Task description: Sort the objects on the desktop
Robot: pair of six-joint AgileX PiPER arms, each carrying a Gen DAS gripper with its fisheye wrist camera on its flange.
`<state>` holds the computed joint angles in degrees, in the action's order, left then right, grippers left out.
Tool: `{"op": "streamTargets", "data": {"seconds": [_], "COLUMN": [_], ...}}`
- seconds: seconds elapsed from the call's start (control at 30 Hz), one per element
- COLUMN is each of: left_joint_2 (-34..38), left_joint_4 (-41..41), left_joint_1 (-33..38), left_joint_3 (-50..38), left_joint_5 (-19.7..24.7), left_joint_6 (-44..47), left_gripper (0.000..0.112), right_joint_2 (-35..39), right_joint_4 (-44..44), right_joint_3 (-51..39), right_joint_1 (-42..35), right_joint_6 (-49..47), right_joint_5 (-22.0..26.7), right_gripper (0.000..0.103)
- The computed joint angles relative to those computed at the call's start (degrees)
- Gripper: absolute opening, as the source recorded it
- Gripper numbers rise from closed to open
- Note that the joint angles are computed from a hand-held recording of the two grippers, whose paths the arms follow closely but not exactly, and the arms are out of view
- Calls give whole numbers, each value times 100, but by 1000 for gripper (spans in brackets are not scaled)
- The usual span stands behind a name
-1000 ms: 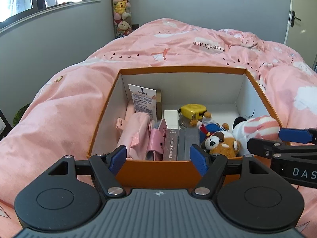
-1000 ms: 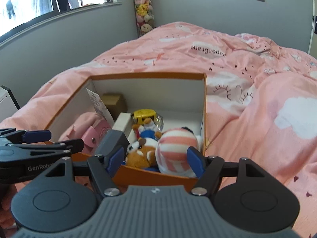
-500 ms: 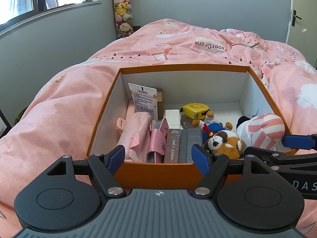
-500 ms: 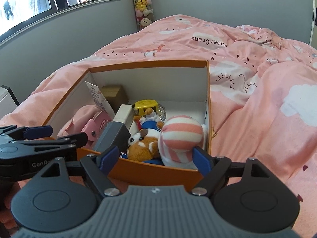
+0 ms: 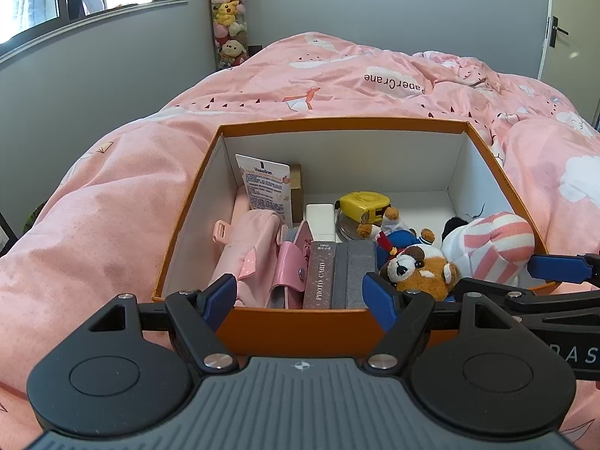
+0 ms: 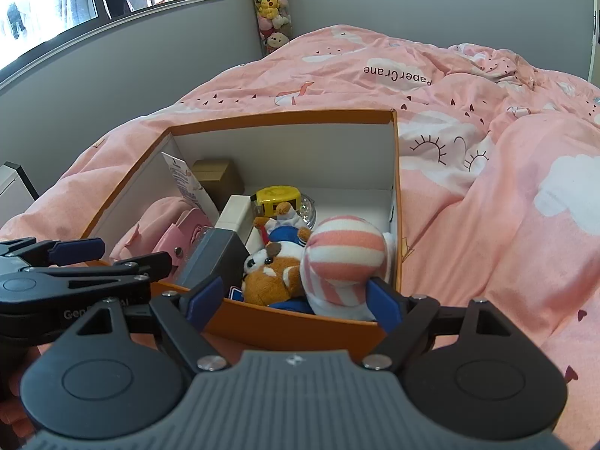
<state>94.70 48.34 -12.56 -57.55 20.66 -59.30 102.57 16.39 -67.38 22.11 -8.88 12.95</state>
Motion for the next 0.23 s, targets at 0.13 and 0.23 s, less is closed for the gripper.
{"op": "streamTargets", "data": {"seconds": [0.13, 0.23], "left_joint_2": [2, 3], "left_joint_4": [28, 26], "left_joint_1": [-8, -8], "left_joint_3": [3, 0], "left_joint_5": [5, 9], "left_joint_6": [-25, -28], "left_gripper": [87, 87], "right_joint_2": [2, -2], "right_joint_4": [14, -17], "right_joint_3": [-1, 3], "right_joint_1": [-4, 1], "right_joint_6": [-16, 21], "right_joint_5": [-1, -2], "right_gripper": [84, 84]}}
